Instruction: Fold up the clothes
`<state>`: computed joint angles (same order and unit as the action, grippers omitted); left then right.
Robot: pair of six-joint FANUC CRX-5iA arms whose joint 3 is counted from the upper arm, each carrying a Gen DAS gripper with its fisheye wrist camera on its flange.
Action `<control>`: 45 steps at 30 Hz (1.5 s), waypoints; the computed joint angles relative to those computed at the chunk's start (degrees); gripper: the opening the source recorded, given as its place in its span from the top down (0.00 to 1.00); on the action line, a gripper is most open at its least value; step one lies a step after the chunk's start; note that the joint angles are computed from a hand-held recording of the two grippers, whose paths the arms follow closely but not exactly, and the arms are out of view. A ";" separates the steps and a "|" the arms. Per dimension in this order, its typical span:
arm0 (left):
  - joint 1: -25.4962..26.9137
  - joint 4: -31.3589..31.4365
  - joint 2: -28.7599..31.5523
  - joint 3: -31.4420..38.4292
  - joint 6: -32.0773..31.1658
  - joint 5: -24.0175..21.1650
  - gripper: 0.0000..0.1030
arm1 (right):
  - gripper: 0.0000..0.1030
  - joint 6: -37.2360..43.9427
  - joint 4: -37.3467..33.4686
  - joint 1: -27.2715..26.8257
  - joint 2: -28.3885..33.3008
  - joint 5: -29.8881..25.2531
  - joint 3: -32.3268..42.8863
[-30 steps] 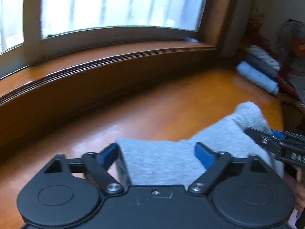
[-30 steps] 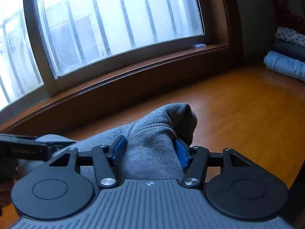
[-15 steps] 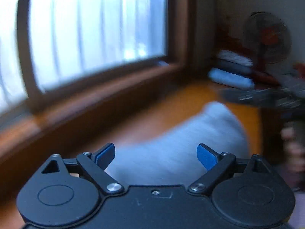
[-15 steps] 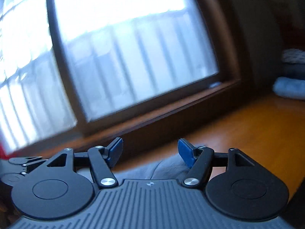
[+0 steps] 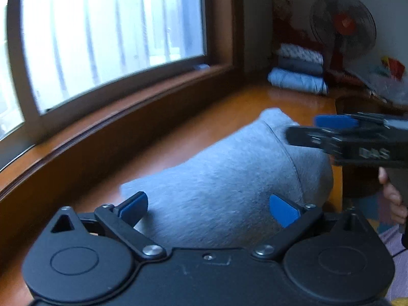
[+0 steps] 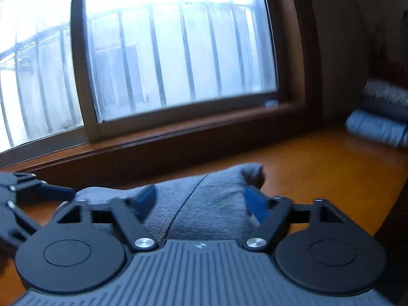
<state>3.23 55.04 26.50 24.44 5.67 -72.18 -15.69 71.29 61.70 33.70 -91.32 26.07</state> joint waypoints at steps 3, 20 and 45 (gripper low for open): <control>1.21 -1.22 -3.06 -2.87 2.80 3.90 0.01 | 0.18 0.32 0.04 0.59 -3.32 1.80 -4.30; 0.84 -18.45 -14.78 -11.15 57.66 5.42 0.01 | 0.11 41.40 -24.89 -15.58 -25.73 47.87 -20.27; -17.58 -18.79 13.86 26.23 40.82 -4.31 0.00 | 0.14 14.67 -18.65 -16.27 -33.68 32.44 -34.60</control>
